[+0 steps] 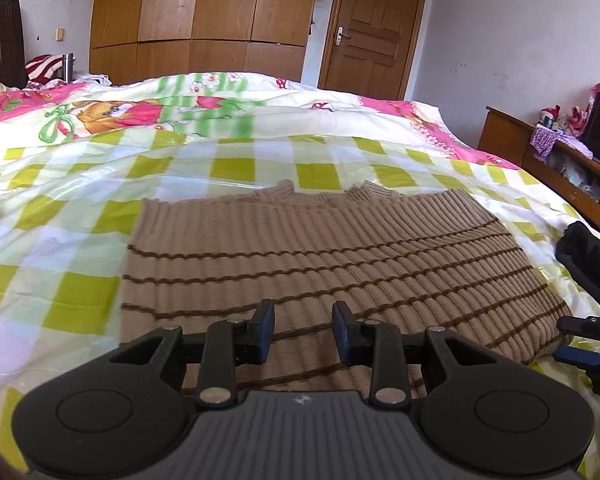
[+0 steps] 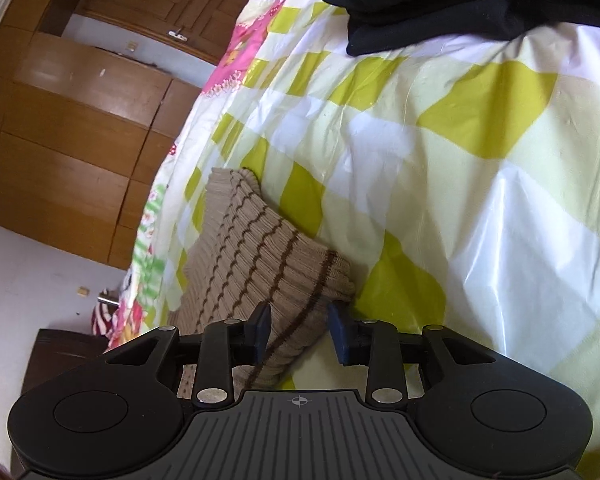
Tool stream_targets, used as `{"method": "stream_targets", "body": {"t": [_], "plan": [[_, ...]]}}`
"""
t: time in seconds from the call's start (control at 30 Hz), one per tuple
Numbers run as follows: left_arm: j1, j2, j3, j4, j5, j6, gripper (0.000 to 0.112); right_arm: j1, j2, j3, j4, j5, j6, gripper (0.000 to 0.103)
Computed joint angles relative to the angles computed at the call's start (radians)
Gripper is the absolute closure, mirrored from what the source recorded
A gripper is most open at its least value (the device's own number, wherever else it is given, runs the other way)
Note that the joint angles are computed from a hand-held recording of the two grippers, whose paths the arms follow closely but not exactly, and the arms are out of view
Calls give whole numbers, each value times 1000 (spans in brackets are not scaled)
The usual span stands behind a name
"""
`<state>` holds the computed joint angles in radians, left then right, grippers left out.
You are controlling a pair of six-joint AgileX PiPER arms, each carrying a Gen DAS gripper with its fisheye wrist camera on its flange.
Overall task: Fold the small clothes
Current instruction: 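Grasp the sweater hem with the right tool, then lift the hem and fold it toward the collar with the right tool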
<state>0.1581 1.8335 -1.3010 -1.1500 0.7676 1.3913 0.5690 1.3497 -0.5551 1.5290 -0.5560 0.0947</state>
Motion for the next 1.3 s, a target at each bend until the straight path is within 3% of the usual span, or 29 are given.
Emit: {"method": "stream_targets", "body": {"t": [0.13, 0.2, 0.33, 0.43, 0.53, 0.7, 0.77, 0.87, 1.03, 1.13, 1.2, 1.3], "plan": [[14, 9, 9, -27, 36, 10, 66, 23, 44, -23, -33, -27, 126, 67], [39, 1, 19, -44, 75, 26, 66, 28, 77, -46, -16, -52, 113, 67], [109, -33, 43, -30, 159, 78, 66, -16, 95, -30, -138, -50, 292, 67], [171, -72, 84, 11, 179, 153, 66, -41, 103, -16, -218, -51, 376, 67], [200, -95, 112, 47, 138, 153, 65, -53, 110, -5, -290, -49, 425, 67], [159, -97, 124, 117, -19, 114, 66, -79, 95, 11, -329, 1, 433, 88], [135, -70, 100, 213, -53, 32, 70, -83, 80, 18, -328, 8, 417, 91], [127, -78, 125, 210, -89, 72, 70, -105, 59, 28, -335, 11, 393, 94], [160, -44, 73, 219, -19, 32, 70, -173, 38, 48, -321, 51, 336, 97], [153, -63, 77, 225, -21, 19, 70, -185, 31, 48, -361, 82, 324, 95], [158, -82, 78, 216, 1, 11, 70, -202, 23, 36, -402, 132, 314, 89], [175, -116, 75, 170, 56, 21, 70, -200, 8, 64, -486, 108, 418, 84]]}}
